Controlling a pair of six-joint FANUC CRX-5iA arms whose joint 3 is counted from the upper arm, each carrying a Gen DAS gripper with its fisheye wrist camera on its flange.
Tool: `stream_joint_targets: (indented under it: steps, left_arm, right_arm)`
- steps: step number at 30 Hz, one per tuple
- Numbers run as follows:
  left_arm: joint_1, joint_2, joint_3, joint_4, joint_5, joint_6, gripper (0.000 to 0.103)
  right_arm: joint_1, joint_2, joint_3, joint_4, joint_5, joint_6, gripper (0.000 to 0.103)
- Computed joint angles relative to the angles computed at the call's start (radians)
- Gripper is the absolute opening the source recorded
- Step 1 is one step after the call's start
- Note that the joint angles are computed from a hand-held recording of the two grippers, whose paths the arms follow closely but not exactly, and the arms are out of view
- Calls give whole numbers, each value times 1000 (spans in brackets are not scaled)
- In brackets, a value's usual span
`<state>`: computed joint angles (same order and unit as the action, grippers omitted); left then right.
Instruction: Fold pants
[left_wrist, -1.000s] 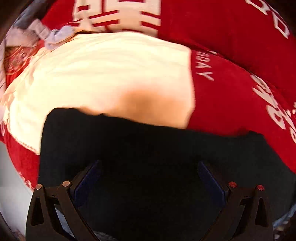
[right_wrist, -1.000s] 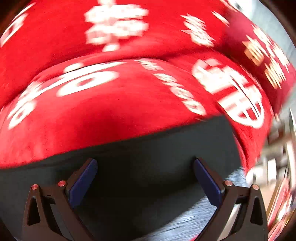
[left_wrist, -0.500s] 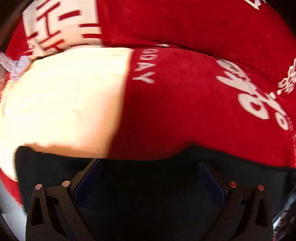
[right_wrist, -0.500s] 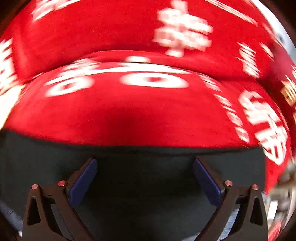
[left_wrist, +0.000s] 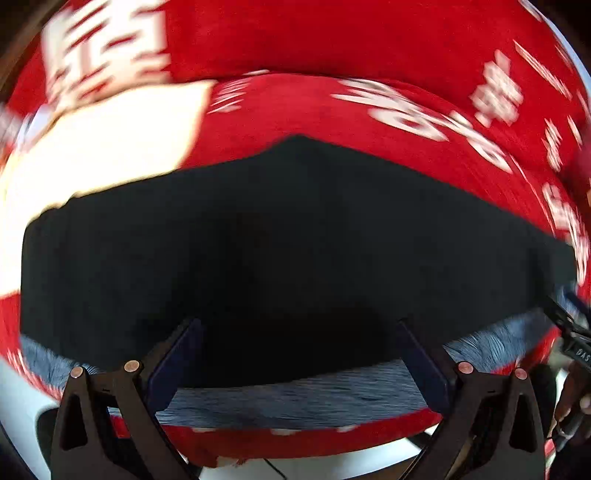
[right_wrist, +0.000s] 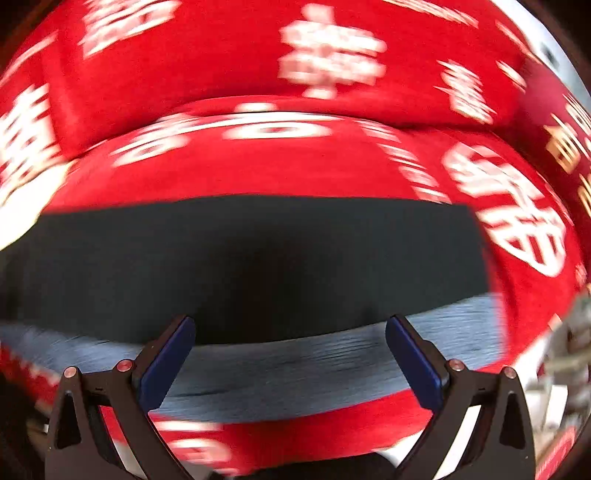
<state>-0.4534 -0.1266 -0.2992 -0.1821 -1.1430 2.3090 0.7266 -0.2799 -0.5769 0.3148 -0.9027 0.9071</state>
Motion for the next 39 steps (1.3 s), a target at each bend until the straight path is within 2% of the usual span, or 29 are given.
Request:
stream_joint_targets:
  steps: [3,5,6,9,13,16,18,21,25,28,31,34,38,39]
  left_arm:
    - [-52,75,61,-70,-78,15,103]
    - [-4,33,-3,-28,-22,8,103]
    - [3,13,-17,-30,-26,19,103]
    - [-16,-13,-13,-104,-105,71,103]
    - [21,-97,-75,-107,-125,115,103]
    - [68,-163,-138,-89,-109,121,103]
    - [77,-201,-160,-102,-132,143,103]
    - [124,-269,-211,-69,-114,112,103]
    - [109,-307,-217,-118,-170,139,103]
    - [159,-365,-259,-104,-178,120,103]
    - [236,-447,-317,-60,-166,79,103]
    - [212,-436,-297,-112,-222,120,103]
    - [257,-479,-318,-110,-268,97,103]
    - [244,-473,-307,-125,-289,106,103]
  right_arm:
    - [141,30,2,11,2,-28,103]
    - [200,78,-1,62,-25,-50,103]
    - [218,74,-26,105,-17,-91,103]
    - [177,46,-27,33,4,-55,103]
    - [125,33,-36,26,-7,-30,103]
    - [55,29,-18,-38,-18,-11,103]
    - [15,24,-14,-66,-21,0,103]
    - [-15,21,-20,-43,-41,-24,103]
    - [-73,21,-16,-55,-54,-14,103]
    - [-122,23,0,-114,-49,28,103]
    - [-109,27,-5,-92,-52,12,103]
    - [-101,36,0,-79,-62,2,103]
    - [-100,41,8,-80,-77,-2,103]
    - [-91,47,20,-69,-104,-22,103]
